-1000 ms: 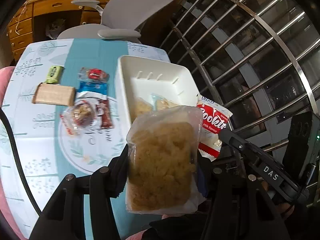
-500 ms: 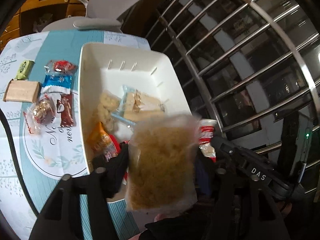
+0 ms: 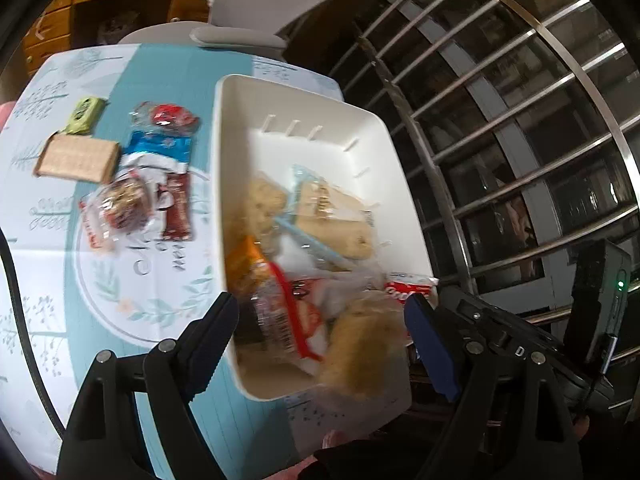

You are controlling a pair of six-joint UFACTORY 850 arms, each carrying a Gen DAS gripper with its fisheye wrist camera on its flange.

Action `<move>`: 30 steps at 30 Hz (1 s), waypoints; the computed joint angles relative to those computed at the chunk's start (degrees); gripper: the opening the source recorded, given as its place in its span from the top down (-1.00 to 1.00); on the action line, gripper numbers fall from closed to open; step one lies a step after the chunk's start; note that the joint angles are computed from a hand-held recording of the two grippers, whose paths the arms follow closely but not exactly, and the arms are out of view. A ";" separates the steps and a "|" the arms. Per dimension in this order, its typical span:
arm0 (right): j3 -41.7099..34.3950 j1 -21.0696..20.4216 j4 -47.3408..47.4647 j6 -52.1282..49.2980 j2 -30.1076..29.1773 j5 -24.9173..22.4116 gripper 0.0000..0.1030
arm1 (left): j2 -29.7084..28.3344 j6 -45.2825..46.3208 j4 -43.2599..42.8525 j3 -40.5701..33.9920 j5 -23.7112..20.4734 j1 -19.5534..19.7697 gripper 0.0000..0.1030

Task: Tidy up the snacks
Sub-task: 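Open both grippers to release the two packs into the tray, then move both grippers back toward the brown paper bag and nut snack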

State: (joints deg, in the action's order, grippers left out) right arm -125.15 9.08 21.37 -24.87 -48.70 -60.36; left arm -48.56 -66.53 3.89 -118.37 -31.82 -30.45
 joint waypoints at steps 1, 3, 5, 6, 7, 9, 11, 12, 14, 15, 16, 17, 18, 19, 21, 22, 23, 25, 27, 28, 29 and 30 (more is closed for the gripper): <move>0.68 0.37 0.17 -0.33 0.45 0.28 0.89 | 1.10 -0.77 0.40 2.00 0.78 0.11 -0.63; 2.02 1.12 -0.11 -0.53 1.35 0.79 0.89 | 3.25 -1.75 0.61 5.90 2.44 0.40 -0.63; 3.77 2.00 -0.34 -0.57 2.51 1.57 0.89 | 5.45 -2.36 0.77 9.84 4.35 0.70 -0.63; 4.54 2.35 -0.36 -0.49 3.03 1.98 0.89 | 6.75 -2.40 0.76 12.10 5.35 0.88 -0.63; 5.28 2.69 -0.35 -0.36 3.54 2.40 0.89 | 7.88 -2.29 0.68 14.00 6.08 1.05 -0.63; 7.54 3.78 -0.44 0.37 5.07 3.80 0.89 | 10.47 -1.09 -0.19 18.29 7.87 1.55 -0.63; 9.60 4.81 -0.26 1.32 6.49 4.95 0.89 | 13.24 1.21 -1.97 22.50 9.15 2.18 -0.63; 10.70 5.52 -0.27 2.16 7.27 5.43 0.89 | 14.91 2.43 -2.72 24.89 9.63 2.57 -0.63; 12.77 7.13 -0.32 3.74 8.81 6.44 0.89 | 17.55 4.34 -3.60 28.65 10.40 3.24 -0.63; 13.58 7.77 -0.28 4.27 9.37 6.80 0.89 | 19.10 5.86 -4.47 30.89 10.69 3.76 -0.63; 14.28 8.43 -0.25 4.90 9.81 7.03 0.89 | 20.44 7.66 -5.65 32.77 10.81 4.28 -0.63; 15.18 9.45 -0.32 6.16 10.34 7.14 0.89 | 21.52 9.25 -6.71 34.32 10.91 4.75 -0.63; 15.74 10.13 -0.39 7.14 10.64 7.23 0.89 | 22.92 11.18 -7.88 36.31 10.95 5.37 -0.63; 16.45 11.05 -0.53 8.47 11.00 7.37 0.89 | 23.92 12.78 -8.76 37.66 10.82 5.89 -0.63; 17.28 12.47 -0.93 10.67 11.45 7.63 0.89 | 26.06 16.07 -10.04 40.53 10.34 7.07 -0.63; 17.86 13.30 -1.00 12.13 11.75 7.95 0.89 | 27.15 17.83 -10.50 41.92 9.99 7.73 -0.63; 18.31 13.90 -0.82 13.25 11.97 8.30 0.89 | 27.77 19.06 -10.81 42.74 9.74 8.22 -0.63; 19.06 15.03 -0.39 15.70 12.29 8.96 0.89 | 29.12 22.01 -10.95 44.35 8.75 9.41 -0.63; 19.53 15.96 -0.33 18.56 12.30 9.56 0.89 | 30.19 25.69 -11.45 45.51 7.95 10.66 -0.63; 19.79 16.45 -0.35 20.71 12.23 9.95 0.89 | 30.61 27.69 -11.89 45.95 7.75 11.25 -0.63; 19.94 16.82 -0.44 22.68 12.09 10.26 0.89 | 30.97 29.96 -12.53 46.28 7.55 11.82 -0.63; 19.99 17.10 -0.51 24.53 11.90 10.49 0.89 | 31.17 32.99 -13.70 46.46 7.33 12.50 -0.63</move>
State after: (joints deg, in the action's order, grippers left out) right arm -105.16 26.18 20.86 -0.33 -36.79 -49.87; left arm -17.39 -33.54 -9.81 -71.91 -24.50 -17.95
